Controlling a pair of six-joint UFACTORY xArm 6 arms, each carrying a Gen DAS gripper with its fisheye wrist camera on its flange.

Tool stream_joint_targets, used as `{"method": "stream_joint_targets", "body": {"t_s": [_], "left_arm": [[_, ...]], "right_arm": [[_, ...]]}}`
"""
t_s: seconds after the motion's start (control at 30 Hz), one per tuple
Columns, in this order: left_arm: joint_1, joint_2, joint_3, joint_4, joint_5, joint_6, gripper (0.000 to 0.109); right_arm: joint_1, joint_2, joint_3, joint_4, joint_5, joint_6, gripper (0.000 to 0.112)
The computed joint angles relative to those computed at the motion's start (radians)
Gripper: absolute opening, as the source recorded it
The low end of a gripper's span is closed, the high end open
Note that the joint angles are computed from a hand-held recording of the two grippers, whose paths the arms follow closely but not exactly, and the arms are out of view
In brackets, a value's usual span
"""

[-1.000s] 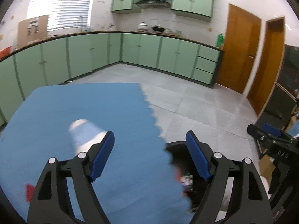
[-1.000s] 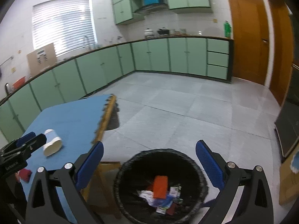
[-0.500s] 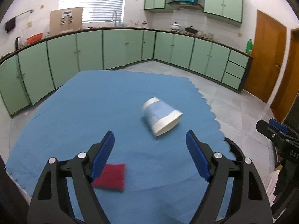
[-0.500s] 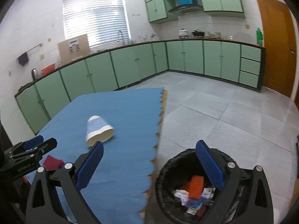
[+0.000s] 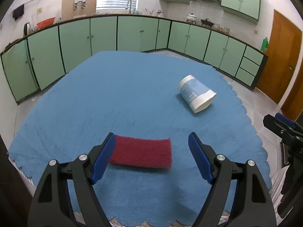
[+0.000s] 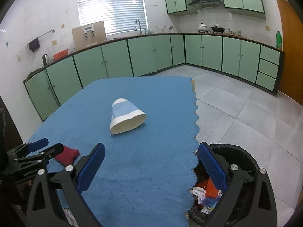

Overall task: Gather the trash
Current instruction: 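Lower the left tool onto the red pad and close it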

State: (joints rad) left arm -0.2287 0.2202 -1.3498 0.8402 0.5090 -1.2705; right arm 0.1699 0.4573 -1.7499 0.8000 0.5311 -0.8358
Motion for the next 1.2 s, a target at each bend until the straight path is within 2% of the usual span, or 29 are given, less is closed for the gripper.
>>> {"method": "stream_joint_targets", "body": {"t_s": [0.43,0.8,0.9,1.1,1.2], "left_arm": [[0.029,0.044,-0.015,-0.111,-0.024,0.09,0.077],[0.018,0.066,-0.037,-0.102,-0.012,0.09,0.082],[0.014,0.064,-0.041,-0.094,0.027,0.074,0.083],[0.036,0.058,-0.009,-0.174,-0.014,0.092,0.086],[0.029,0.076,-0.033,-0.194,0.003,0.125,0.086]], "right_arm": [[0.025,0.012,-0.007,-0.03,0.006,0.009,0.097],[0.028,0.014,-0.009,-0.046,0.006,0.018,0.097],[0.029,0.011,-0.006,-0.043,0.005,0.014,0.097],[0.028,0.008,-0.002,-0.038,0.005,0.009,0.097],[0.027,0.006,-0.001,-0.034,0.004,0.005,0.097]]}}
